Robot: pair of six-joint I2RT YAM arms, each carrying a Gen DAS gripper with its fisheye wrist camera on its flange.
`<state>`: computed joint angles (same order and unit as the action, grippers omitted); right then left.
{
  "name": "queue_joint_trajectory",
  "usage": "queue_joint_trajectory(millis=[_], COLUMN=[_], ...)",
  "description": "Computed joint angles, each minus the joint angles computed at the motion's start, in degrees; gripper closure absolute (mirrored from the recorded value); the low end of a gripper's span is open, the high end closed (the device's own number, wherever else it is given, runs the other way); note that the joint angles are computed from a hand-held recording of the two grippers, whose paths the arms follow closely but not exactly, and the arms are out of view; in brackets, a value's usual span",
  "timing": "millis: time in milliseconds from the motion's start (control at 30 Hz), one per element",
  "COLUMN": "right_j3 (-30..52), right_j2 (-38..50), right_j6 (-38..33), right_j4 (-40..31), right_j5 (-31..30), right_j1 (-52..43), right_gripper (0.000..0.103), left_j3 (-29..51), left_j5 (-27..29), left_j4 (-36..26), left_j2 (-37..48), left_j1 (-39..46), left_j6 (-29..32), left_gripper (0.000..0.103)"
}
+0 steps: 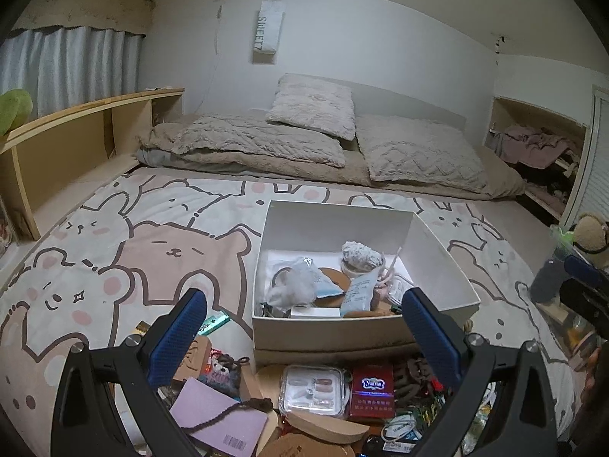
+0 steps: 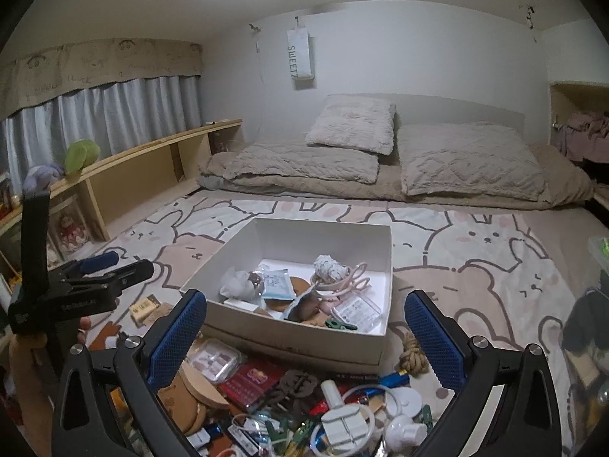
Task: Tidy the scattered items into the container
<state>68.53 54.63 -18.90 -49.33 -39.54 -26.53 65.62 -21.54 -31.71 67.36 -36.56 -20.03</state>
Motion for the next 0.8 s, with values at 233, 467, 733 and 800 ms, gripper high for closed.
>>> queue_joint_trajectory(millis=[233, 467, 733, 800], right_j3=[-2.5, -4.5, -7.1, -7.4], right_j2=[-3.4, -5.5, -7.9, -8.3], right_j6=[2.4, 3.5, 3.7, 3.9], right_j4=[1.7, 2.5, 2.6, 2.8], right_j5=[-0.9, 1.1, 4.0, 4.9], right_j1=[-1.2, -0.3, 0.4, 0.9], right_gripper=[0.000, 0.000, 0.000, 0.000], left_j3=[-2.0, -3.1, -3.1, -3.0], left_j5=[-2.0, -4.0, -4.4, -4.3], left_j4=[0.0, -0.6, -1.2, -1.3], left_j2=[-1.9, -4.0, -4.7, -4.6], left_j1=[-3.0, -5.0, -5.9, -6.2], left_j6=[-0.2, -0.2, 1.6, 1.8], left_gripper=[0.000, 0.000, 0.000, 0.000])
